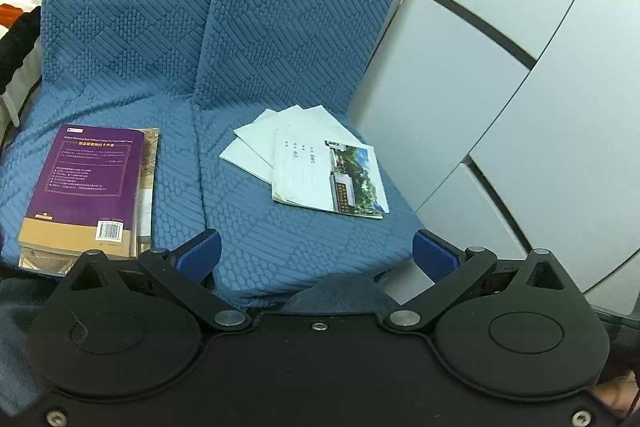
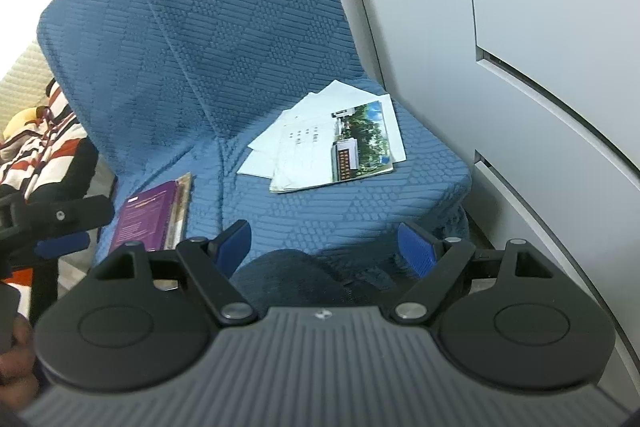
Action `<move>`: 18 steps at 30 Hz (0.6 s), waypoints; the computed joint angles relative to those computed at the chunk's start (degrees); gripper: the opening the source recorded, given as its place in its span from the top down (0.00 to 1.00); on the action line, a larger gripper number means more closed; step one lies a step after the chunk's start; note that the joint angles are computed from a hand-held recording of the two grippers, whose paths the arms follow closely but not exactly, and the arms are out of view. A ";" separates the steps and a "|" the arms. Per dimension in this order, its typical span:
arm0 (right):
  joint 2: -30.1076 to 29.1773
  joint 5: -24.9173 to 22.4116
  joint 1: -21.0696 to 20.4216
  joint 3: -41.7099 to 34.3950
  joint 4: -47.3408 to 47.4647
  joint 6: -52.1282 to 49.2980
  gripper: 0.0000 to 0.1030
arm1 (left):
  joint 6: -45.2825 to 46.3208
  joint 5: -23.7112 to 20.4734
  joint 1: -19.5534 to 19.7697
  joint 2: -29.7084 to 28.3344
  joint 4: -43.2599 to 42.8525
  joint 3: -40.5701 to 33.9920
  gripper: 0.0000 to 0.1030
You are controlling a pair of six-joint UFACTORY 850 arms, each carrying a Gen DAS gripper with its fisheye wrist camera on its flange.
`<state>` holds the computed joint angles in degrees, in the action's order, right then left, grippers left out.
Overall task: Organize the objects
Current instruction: 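Move the left gripper toward the white envelope with the scenic photo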
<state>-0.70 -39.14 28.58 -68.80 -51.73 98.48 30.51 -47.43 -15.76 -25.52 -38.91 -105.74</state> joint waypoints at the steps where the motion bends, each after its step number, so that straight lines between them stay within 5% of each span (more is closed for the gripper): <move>1: -0.09 0.37 -0.37 0.12 0.18 -0.30 0.20 | -0.42 0.09 -0.30 -0.41 0.69 -0.38 0.01; 18: -4.22 8.98 -9.52 0.53 5.28 -7.30 0.20 | -10.01 -3.03 -4.63 -17.84 9.25 -19.02 0.02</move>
